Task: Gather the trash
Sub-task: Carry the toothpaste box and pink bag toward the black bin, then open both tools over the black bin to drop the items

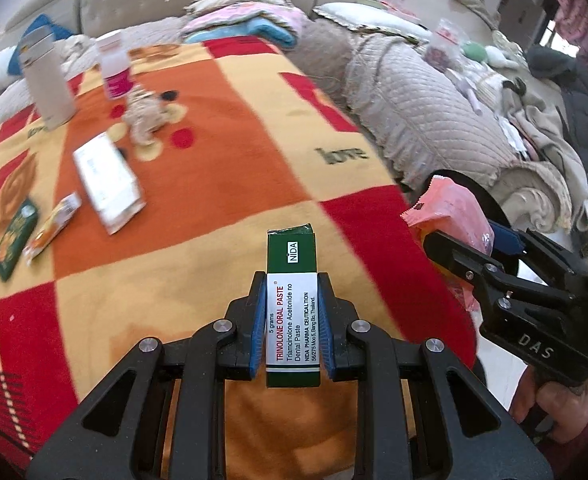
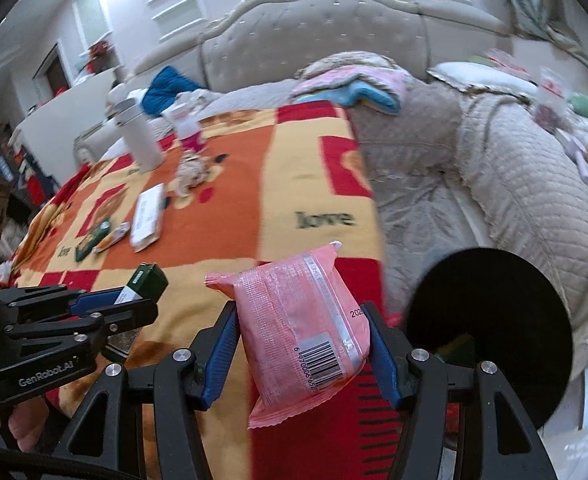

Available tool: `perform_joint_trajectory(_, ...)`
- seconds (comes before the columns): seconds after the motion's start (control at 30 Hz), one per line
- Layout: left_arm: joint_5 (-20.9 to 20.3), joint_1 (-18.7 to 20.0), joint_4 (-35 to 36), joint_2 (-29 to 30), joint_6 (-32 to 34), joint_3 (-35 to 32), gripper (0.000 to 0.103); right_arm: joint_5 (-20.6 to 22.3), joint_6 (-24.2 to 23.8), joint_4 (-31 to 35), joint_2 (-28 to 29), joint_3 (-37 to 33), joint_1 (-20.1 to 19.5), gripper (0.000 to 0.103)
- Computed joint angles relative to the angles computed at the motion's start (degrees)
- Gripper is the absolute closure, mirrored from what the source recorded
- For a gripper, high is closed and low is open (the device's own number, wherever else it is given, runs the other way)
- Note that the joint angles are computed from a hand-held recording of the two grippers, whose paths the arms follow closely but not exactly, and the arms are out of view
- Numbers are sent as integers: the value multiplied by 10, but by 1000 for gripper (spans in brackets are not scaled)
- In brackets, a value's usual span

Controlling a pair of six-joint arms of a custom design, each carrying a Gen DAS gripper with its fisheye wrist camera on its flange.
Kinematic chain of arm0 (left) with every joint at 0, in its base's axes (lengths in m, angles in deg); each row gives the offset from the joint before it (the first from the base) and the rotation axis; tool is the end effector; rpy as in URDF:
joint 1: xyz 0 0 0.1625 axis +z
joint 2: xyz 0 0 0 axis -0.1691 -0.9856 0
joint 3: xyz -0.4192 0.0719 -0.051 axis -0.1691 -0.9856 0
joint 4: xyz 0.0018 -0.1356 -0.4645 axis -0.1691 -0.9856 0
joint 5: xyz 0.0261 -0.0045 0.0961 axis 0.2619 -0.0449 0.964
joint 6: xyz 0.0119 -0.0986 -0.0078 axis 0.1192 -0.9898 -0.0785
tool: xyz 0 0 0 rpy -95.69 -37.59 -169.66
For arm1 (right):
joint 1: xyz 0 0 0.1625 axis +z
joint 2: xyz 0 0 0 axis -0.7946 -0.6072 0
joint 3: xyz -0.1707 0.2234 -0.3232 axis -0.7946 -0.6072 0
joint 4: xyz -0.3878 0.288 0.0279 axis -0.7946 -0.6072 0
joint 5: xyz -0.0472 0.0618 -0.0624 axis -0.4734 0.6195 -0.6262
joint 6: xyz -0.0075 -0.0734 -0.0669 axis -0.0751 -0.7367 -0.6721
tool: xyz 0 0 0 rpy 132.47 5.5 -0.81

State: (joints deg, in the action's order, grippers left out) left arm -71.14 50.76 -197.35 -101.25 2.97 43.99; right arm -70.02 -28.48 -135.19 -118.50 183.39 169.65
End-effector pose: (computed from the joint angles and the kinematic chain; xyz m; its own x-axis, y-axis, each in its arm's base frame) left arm -0.2090 -0.4364 0.2371 -0.7569 0.3486 -0.5528 0.5273 0.8254 -0.2015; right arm 0.2882 -0.4112 0.1419 -0.8117 -0.1021 0.5750 -0.4401 0.7542 -0.4873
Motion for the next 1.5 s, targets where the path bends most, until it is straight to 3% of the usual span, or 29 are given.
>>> perform_joint_trajectory(0.33,-27,-17,-56,90,37,-27,82,-40,12,-14,-64,41,-41,45)
perform_joint_trajectory(0.57,-48,-24,-80,143,45,-46,82,-40,27,-16,-103,66,-75,45)
perform_joint_trajectory(0.87,-69,-24,-106,187,60,-64,82,-32,34,-22,-121,77,-107,45)
perform_joint_trajectory(1.33,-149,-2,-147,234,75,-87,82,-39,43,-19,-125,77,-140,43)
perform_joint_trajectory(1.43,-169,4,-160,234,80,-86,79,-50,44,-24,-121,75,-141,37)
perform_joint_trajectory(1.47,-170,5,-161,233,82,-85,76,-47,45,-29,-122,77,-142,35)
perform_joint_trajectory(1.5,-171,5,-163,232,84,-84,65,-45,47,-30,-123,78,-142,35)
